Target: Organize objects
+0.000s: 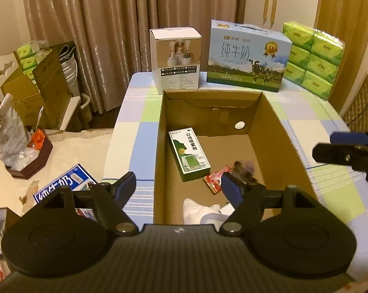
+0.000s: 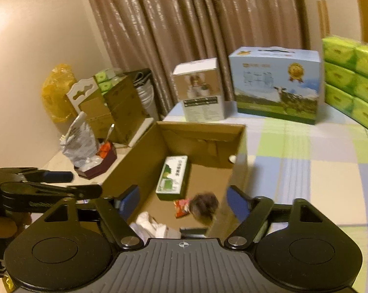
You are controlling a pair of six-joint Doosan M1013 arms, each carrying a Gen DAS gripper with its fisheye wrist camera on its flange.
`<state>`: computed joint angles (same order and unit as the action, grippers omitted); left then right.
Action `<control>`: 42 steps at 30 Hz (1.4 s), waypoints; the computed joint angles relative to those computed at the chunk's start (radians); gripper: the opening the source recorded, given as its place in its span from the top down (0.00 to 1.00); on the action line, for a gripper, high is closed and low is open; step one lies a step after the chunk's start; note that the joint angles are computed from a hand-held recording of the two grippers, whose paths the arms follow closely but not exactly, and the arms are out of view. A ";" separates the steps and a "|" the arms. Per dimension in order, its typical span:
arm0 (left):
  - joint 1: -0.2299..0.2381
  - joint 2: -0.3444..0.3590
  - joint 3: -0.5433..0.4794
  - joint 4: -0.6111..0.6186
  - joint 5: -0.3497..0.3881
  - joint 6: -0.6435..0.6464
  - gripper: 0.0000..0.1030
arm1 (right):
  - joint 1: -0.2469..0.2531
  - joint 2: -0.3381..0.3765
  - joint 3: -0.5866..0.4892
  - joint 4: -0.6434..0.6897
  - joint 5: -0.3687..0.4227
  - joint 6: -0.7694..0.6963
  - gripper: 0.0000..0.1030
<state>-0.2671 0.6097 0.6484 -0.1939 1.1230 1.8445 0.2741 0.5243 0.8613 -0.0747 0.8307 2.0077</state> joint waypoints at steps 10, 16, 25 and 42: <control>0.005 -0.145 0.189 -0.030 -0.090 -0.026 0.01 | 0.047 -0.136 0.165 -0.140 -0.010 0.176 0.02; -0.008 -0.246 0.321 -0.016 -0.148 -0.026 0.01 | 0.080 -0.193 0.215 -0.202 0.089 0.234 0.02; -0.033 -0.368 0.475 -0.012 -0.160 -0.033 0.01 | 0.113 -0.292 0.348 -0.265 0.109 0.330 0.02; -0.073 -0.445 0.580 0.090 -0.171 -0.128 0.01 | 0.146 -0.319 0.383 -0.262 0.119 0.333 0.02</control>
